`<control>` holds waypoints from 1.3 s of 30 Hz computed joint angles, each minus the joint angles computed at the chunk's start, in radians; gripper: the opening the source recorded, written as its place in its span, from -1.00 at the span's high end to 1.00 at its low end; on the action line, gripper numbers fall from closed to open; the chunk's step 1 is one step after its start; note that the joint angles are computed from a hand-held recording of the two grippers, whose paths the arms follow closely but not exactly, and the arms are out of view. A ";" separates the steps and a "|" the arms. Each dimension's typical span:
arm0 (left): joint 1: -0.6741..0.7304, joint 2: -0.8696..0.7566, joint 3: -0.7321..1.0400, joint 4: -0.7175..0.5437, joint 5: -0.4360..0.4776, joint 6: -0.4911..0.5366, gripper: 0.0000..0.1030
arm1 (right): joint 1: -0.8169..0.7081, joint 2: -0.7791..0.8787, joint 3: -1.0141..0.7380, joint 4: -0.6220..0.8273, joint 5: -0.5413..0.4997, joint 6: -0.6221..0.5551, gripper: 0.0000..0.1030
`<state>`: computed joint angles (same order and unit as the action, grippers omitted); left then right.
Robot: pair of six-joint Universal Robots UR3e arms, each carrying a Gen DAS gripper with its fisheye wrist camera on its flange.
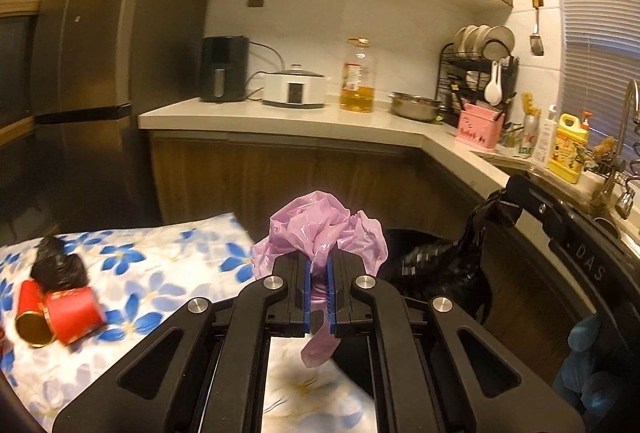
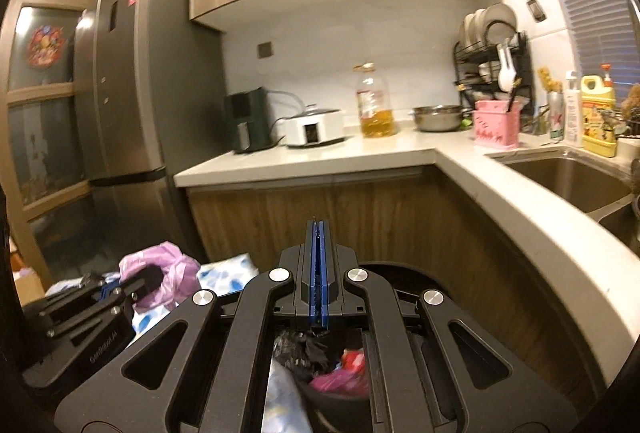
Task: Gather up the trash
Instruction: 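Carry the lilac and black bags over the black bin and open both tools, then move both open tools back over the table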
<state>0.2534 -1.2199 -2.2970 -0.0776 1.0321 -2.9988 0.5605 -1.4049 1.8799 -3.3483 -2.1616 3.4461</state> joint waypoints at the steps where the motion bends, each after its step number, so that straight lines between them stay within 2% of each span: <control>1: -0.036 -0.041 0.022 0.022 0.021 -0.014 0.89 | -0.016 -0.008 0.007 -0.001 -0.001 -0.001 0.97; 9: -0.211 -0.262 0.144 0.150 0.089 -0.070 0.89 | -0.131 -0.030 0.109 0.009 0.067 0.039 0.97; 13: -0.268 -0.360 0.194 0.189 0.081 -0.060 0.88 | -0.179 -0.025 0.146 0.013 0.109 0.051 0.96; 22: -0.317 -0.483 0.256 0.185 0.122 -0.053 0.87 | -0.228 -0.029 0.181 0.031 0.152 0.064 0.92; 24: -0.318 -0.492 0.261 0.178 0.116 -0.052 0.78 | -0.231 -0.030 0.183 0.038 0.152 0.070 0.82; 25: -0.317 -0.493 0.261 0.177 0.116 -0.051 0.67 | -0.230 -0.028 0.184 0.038 0.149 0.072 0.70; 26: -0.315 -0.495 0.259 0.179 0.118 -0.050 0.44 | -0.228 -0.026 0.185 0.037 0.144 0.074 0.63; 28: -0.307 -0.496 0.252 0.185 0.104 -0.047 0.25 | -0.221 -0.023 0.186 0.037 0.137 0.080 0.43; 31: -0.296 -0.490 0.240 0.190 0.099 -0.042 -0.04 | -0.216 -0.024 0.192 0.039 0.123 0.093 0.32; 33: -0.290 -0.479 0.223 0.199 0.116 -0.037 -0.09 | -0.212 -0.029 0.197 0.043 0.114 0.101 0.24; 35: -0.276 -0.464 0.194 0.217 0.117 -0.037 -0.26 | -0.202 -0.030 0.201 0.043 0.094 0.103 0.12; 39: -0.257 -0.425 0.116 0.266 0.157 -0.029 -0.48 | -0.176 -0.033 0.208 0.049 0.064 0.113 -0.30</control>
<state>-0.0034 -1.6450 -2.1812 0.1886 1.1890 -3.0279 0.3842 -1.4380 2.0879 -3.2988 -2.0975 3.5593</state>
